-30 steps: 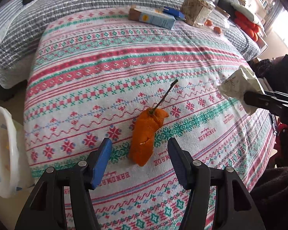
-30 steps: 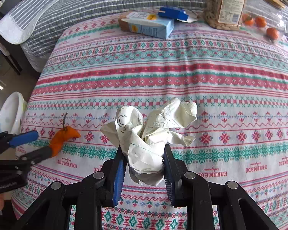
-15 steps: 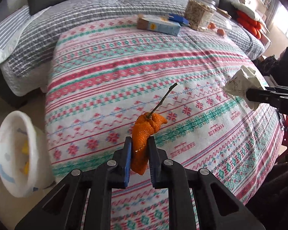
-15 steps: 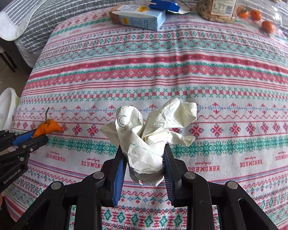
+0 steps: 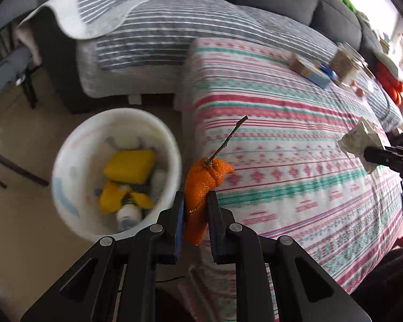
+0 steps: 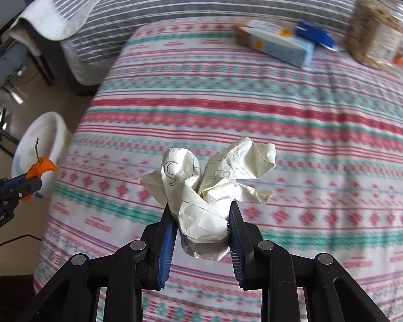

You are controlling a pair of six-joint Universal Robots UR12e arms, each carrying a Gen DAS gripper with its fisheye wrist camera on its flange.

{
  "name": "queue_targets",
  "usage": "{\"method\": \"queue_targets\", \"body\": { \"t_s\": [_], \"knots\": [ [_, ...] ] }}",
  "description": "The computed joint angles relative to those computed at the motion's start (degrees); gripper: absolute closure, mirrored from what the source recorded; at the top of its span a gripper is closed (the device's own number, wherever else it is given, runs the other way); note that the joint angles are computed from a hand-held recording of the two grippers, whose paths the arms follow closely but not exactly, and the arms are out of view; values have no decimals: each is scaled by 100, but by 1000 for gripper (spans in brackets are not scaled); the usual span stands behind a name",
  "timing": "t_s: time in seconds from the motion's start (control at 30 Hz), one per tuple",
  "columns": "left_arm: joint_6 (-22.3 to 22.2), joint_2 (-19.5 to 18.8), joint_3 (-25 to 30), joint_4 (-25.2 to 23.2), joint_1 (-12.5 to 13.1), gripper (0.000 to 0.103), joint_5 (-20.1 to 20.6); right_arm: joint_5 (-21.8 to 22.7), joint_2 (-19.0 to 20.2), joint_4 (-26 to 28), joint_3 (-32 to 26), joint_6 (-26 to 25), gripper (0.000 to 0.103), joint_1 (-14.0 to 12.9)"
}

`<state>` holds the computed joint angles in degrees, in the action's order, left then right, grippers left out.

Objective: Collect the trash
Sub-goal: 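Carry peel and paper over the bin and release them inside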

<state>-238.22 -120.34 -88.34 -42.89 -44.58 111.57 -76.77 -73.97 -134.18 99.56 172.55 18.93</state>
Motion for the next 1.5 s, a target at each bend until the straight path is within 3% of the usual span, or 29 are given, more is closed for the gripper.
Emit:
{"method": "queue_targets", "body": {
  "t_s": [0.33, 0.4, 0.47, 0.53, 0.8, 1.3, 1.4, 1.5],
  "knots": [
    [-816, 430, -785, 104, 129, 83, 361, 394, 314, -80, -336, -134, 70, 497],
    [-871, 468, -806, -108, 157, 69, 364, 476, 373, -105, -394, -107, 70, 575],
    [-965, 500, -803, -354, 134, 29, 489, 546, 432, -144, -450, -82, 70, 657],
    [-1173, 548, -829, -595, 86, 20, 702, 566, 482, -171, -503, -81, 70, 726],
    [-1660, 807, -1021, -1214, 60, 19, 729, 633, 721, -146, -759, -101, 70, 957],
    [-2191, 1089, -1378, -1228, 96, 18, 536, 886, 1175, -329, -1115, -66, 68, 1341],
    [-2208, 1113, -1402, -1204, 101, 18, 540, 1185, 1244, -485, -1113, 62, 62, 1321],
    [-2234, 1111, -1376, -1256, 89, 18, 580, 1570, 1303, -538, -1116, 283, 40, 1264]
  ]
}}
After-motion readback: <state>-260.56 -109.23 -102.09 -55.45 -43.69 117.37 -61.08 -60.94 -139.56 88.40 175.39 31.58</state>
